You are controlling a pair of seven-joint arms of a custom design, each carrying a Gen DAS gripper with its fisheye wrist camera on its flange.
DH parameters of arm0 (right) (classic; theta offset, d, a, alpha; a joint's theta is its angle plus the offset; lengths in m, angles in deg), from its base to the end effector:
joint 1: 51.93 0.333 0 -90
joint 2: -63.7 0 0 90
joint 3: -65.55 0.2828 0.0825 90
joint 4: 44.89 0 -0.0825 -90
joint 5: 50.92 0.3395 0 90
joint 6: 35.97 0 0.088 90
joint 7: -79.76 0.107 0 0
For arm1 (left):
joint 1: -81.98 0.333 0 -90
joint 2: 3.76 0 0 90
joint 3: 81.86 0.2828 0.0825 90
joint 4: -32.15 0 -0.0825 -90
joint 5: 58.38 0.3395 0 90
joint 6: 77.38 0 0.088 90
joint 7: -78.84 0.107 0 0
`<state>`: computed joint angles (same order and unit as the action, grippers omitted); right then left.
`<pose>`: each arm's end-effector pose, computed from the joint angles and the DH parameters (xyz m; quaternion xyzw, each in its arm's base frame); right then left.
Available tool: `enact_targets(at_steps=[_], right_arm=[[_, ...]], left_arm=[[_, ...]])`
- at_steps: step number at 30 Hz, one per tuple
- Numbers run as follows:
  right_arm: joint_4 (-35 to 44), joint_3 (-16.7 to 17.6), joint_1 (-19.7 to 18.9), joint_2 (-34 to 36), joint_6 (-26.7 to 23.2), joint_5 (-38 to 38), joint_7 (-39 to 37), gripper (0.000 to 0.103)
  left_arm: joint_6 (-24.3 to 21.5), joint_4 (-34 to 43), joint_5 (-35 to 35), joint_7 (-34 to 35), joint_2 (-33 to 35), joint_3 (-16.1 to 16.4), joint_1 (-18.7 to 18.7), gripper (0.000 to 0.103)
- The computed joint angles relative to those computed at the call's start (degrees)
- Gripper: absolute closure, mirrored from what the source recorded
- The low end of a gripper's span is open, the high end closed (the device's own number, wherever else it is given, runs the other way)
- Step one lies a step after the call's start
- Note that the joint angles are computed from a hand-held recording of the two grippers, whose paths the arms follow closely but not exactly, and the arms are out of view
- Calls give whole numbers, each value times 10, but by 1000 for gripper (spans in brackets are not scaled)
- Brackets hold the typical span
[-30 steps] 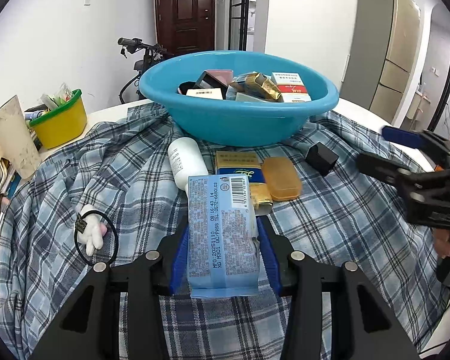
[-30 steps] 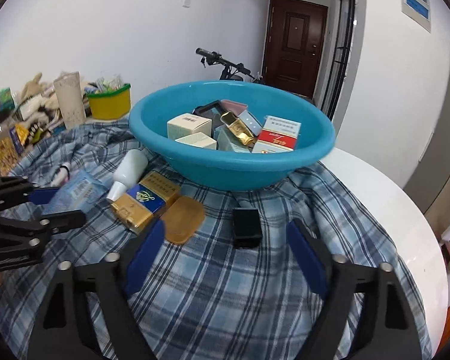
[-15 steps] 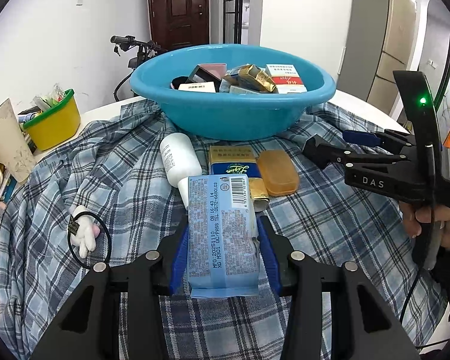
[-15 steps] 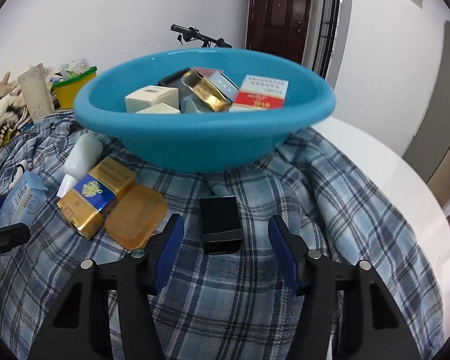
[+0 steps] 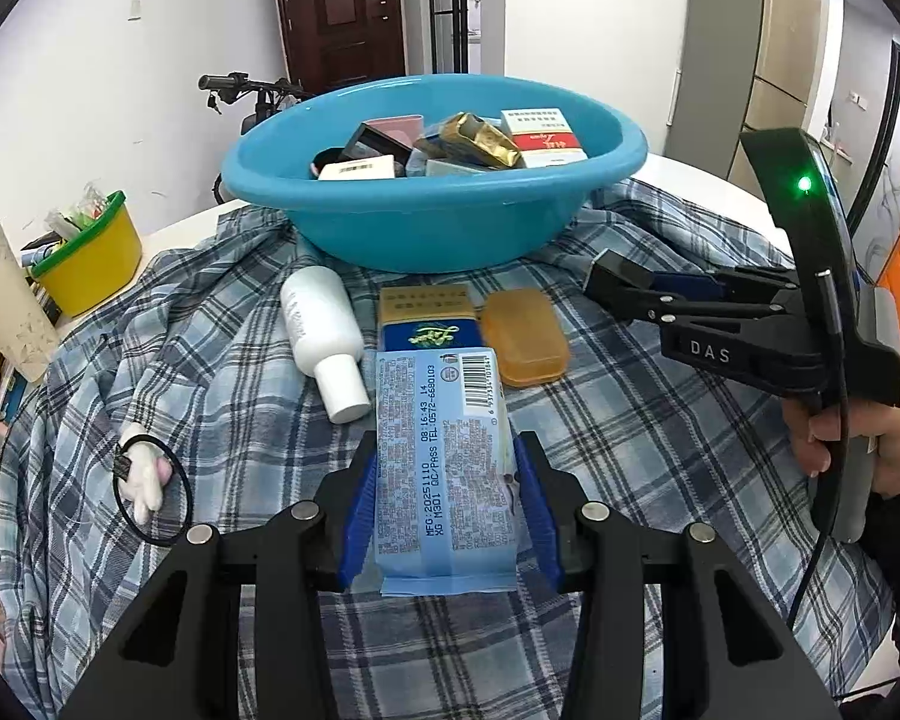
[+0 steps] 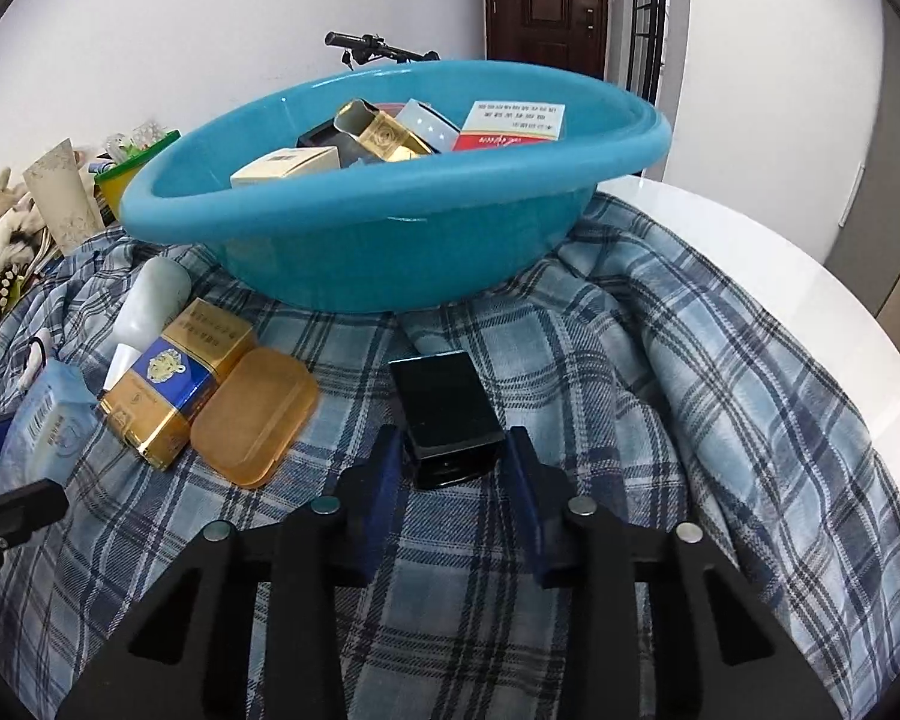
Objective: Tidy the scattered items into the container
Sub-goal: 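Hold the blue packet in the left gripper while the right gripper grasps the black cube, then carry the blue packet and black cube up over the turquoise basin with both grippers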
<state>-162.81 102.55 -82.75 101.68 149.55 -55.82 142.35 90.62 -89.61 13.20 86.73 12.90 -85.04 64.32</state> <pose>0.5951 0.0406 0.2509 -0.7905 0.5011 -0.1752 0.3056 0.4871 -0.2494 0.3037 -0.6335 0.6984 -0.2388 0.2323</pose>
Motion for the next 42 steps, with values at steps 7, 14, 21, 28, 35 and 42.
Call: enact_targets(at_steps=[7,14,21,28,35,42], right_arm=[[-19,22,-23,-9,21,-15,1,72],[-43,41,-49,-30,31,-53,33,74],[-83,57,-76,-59,45,-87,73,74],[-144,89,-127,-96,93,-141,134,74],[-206,67,-130,-136,177,-181,187,74],[-229,0,-76,-166,224,-198,218,74]], left_arm=[[-10,-2,-5,3,-3,-1,-2,57],[-8,-6,11,-12,-9,-2,0,57],[-7,-7,40,-43,-14,-7,6,57],[-13,-14,51,-54,-23,-14,13,57],[-22,-20,67,-75,-29,-24,17,57],[-45,-22,146,-151,-37,-33,9,57]])
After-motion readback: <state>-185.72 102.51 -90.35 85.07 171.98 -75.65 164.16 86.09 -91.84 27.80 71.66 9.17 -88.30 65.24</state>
